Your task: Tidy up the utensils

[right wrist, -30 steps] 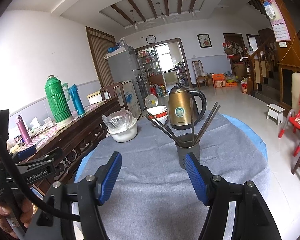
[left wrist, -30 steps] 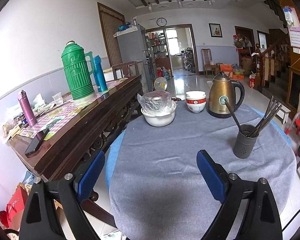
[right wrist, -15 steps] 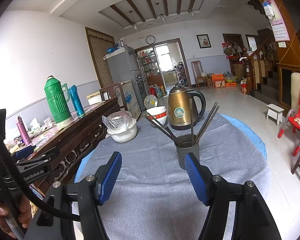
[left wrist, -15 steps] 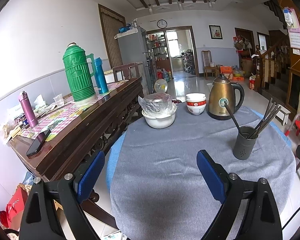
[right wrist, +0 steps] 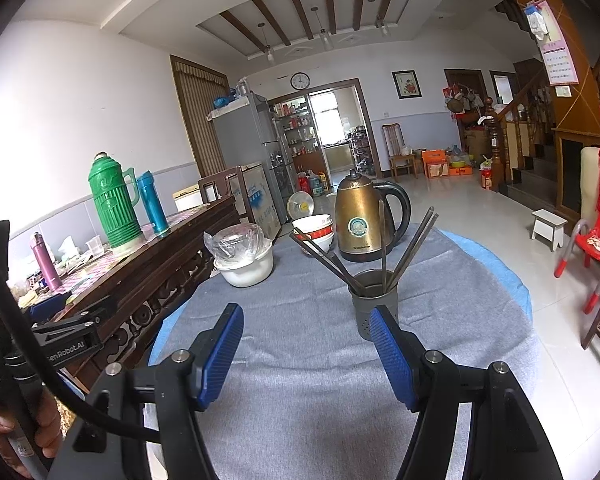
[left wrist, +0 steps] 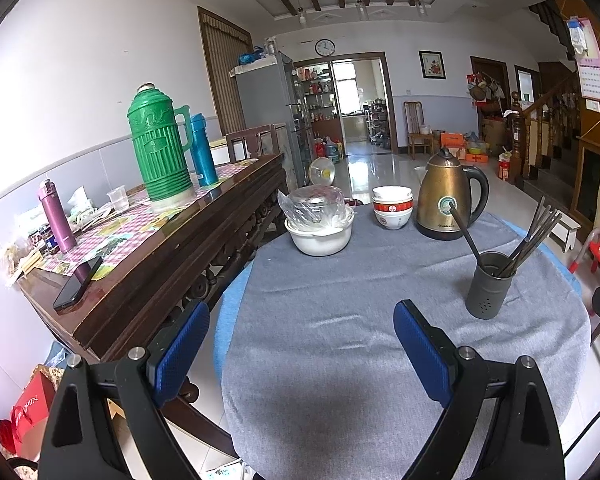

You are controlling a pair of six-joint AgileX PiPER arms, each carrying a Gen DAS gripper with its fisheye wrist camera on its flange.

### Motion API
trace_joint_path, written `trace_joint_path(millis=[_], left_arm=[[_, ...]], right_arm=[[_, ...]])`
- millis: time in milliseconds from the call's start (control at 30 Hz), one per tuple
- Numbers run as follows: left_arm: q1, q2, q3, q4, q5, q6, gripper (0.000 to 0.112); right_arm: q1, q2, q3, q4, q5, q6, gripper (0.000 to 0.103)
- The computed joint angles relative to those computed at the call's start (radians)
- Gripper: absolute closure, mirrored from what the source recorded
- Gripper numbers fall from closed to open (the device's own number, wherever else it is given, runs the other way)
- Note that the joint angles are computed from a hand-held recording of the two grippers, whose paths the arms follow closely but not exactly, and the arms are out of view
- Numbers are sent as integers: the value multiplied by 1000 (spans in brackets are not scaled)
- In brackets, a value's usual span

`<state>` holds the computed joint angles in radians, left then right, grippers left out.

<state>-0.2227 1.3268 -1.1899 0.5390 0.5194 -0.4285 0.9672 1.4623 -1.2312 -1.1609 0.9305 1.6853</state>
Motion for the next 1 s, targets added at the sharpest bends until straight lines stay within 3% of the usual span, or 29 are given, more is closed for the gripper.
trace_joint_path(millis=[1000], left_arm=[[7,-37,22,35,-12,-24,16]], right_arm=[[24,24,-41,-5,76,-14,33]])
